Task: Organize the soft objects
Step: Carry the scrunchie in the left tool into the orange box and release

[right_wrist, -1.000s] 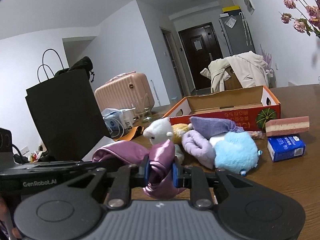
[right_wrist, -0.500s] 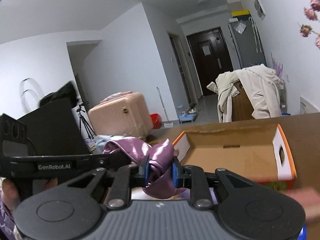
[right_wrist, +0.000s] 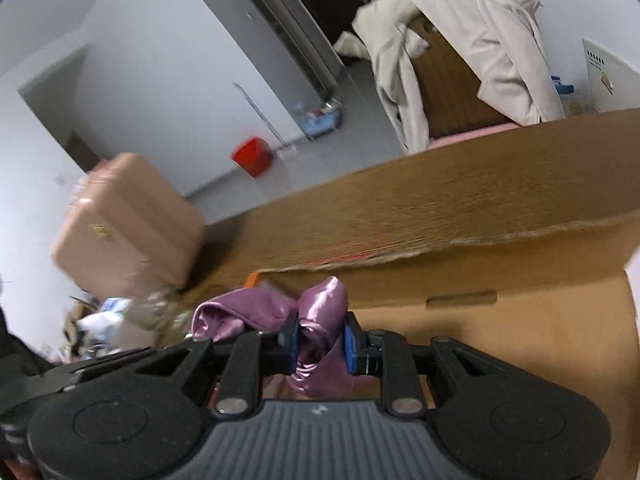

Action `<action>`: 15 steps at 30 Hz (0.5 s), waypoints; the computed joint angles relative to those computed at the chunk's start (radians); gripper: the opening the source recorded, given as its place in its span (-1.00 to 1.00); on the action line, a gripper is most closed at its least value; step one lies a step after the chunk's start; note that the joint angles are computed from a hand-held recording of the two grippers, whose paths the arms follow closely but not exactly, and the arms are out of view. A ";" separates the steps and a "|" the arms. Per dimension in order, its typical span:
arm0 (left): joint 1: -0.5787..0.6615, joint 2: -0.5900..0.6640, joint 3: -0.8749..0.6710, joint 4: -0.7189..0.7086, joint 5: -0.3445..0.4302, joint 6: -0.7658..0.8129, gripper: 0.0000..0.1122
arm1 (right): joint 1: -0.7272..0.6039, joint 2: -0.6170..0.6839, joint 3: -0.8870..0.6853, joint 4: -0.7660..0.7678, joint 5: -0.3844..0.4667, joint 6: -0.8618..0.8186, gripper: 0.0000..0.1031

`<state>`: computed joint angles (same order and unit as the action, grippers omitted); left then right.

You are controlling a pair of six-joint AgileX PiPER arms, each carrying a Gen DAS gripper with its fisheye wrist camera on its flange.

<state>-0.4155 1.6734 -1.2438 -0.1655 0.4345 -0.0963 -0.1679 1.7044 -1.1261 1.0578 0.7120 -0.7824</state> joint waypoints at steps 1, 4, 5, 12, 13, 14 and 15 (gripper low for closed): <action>-0.004 0.023 -0.020 0.042 0.004 -0.045 -0.80 | 0.018 0.029 -0.021 -0.023 -0.023 0.025 -0.60; 0.002 0.046 -0.027 0.007 -0.001 0.026 -0.53 | 0.045 0.082 -0.052 -0.058 -0.061 0.062 -0.52; 0.001 0.046 -0.030 0.011 -0.002 0.026 -0.42 | 0.045 0.091 -0.054 -0.053 -0.065 0.065 -0.51; 0.003 -0.065 0.047 -0.007 -0.026 0.052 -0.21 | 0.023 0.058 -0.029 -0.071 -0.050 0.103 0.29; 0.000 -0.084 0.051 0.017 -0.020 0.036 -0.18 | 0.018 0.032 -0.018 -0.084 -0.052 0.106 0.36; -0.008 -0.113 0.062 0.057 -0.014 0.005 -0.10 | 0.010 0.005 -0.009 -0.096 -0.057 0.109 0.38; -0.017 -0.148 0.079 0.101 -0.010 -0.032 -0.05 | 0.001 -0.028 0.004 -0.113 -0.057 0.117 0.39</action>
